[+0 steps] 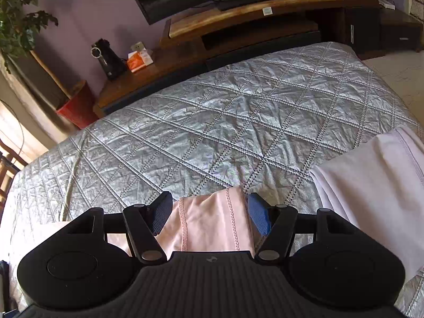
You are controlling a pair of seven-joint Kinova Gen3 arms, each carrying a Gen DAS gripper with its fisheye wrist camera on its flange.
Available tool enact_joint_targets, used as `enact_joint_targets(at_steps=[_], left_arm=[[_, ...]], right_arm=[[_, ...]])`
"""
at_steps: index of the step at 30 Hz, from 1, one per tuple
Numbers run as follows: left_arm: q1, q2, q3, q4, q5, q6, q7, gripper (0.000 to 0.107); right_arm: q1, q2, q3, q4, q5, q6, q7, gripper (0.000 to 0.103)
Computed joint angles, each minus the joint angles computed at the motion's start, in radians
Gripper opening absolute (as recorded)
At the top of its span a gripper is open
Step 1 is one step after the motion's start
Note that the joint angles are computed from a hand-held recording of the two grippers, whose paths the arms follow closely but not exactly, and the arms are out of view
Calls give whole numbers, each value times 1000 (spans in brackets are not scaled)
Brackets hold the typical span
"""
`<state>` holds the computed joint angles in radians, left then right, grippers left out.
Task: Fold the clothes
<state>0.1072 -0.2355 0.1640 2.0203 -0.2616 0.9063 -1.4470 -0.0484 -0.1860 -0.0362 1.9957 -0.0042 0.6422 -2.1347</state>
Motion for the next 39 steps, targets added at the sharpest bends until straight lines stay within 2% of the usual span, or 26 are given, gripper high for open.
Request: enact_joint_targets(at_steps=[2, 5, 7, 9, 11, 12, 13, 16, 18, 19, 21, 23, 26, 29, 31, 33, 34, 36, 39], left_arm=[[-8, 5, -8, -3, 1, 0, 3, 103], [-17, 9, -23, -7, 9, 0, -1, 102], [-21, 12, -33, -8, 16, -3, -14, 103], [-25, 15, -42, -9, 27, -7, -25, 103], [-29, 17, -41, -11, 31, -8, -25, 103], [-30, 18, -39, -11, 31, -9, -22, 103], [-31, 19, -37, -11, 31, -10, -19, 103], [-30, 13, -29, 0, 20, -22, -13, 103], [-32, 12, -26, 4, 18, -26, -7, 103], [-32, 11, -21, 5, 13, -27, 0, 103], [-32, 10, -13, 7, 2, -30, 15, 103], [-31, 8, 6, 14, -25, -36, 39, 103], [-25, 6, 19, 18, -48, -41, 65, 103], [-20, 5, 21, 21, -59, -41, 79, 103], [-18, 6, 24, 21, -67, -40, 88, 103], [-16, 8, 24, 19, -70, -36, 97, 103], [-15, 12, 19, 13, -64, -30, 98, 103], [-15, 19, 7, -1, -51, -15, 96, 103], [-22, 23, -14, -24, -34, 0, 91, 102]], right_arm=[[28, 44, -25, -14, -3, 14, -4, 69], [132, 83, -109, -27, -16, 27, -1, 69], [141, 100, -104, -27, -31, 20, 2, 69], [111, 101, -73, -17, -26, -4, 5, 69], [104, 113, -70, -33, -18, 12, 0, 68], [79, 111, -54, -34, 1, 10, -3, 61], [42, 111, -29, -28, 26, -8, -5, 26], [-92, 55, 48, 7, 120, -69, -25, 23], [-178, -7, 106, 44, 153, -129, 4, 23], [-211, -54, 126, 71, 149, -167, 28, 23], [-221, -146, 116, 108, 115, -208, 106, 23], [-175, -239, 49, 119, 65, -187, 187, 23], [-113, -378, -41, 153, 25, -83, 309, 23], [-60, -473, -45, 219, -35, 39, 431, 24], [-40, -510, -67, 259, -26, 120, 495, 25], [29, -526, -127, 271, -3, 200, 496, 22], [75, -533, -155, 286, 0, 228, 472, 24], [168, -564, -206, 302, 0, 243, 392, 25], [247, -616, -259, 272, 19, 234, 272, 30]])
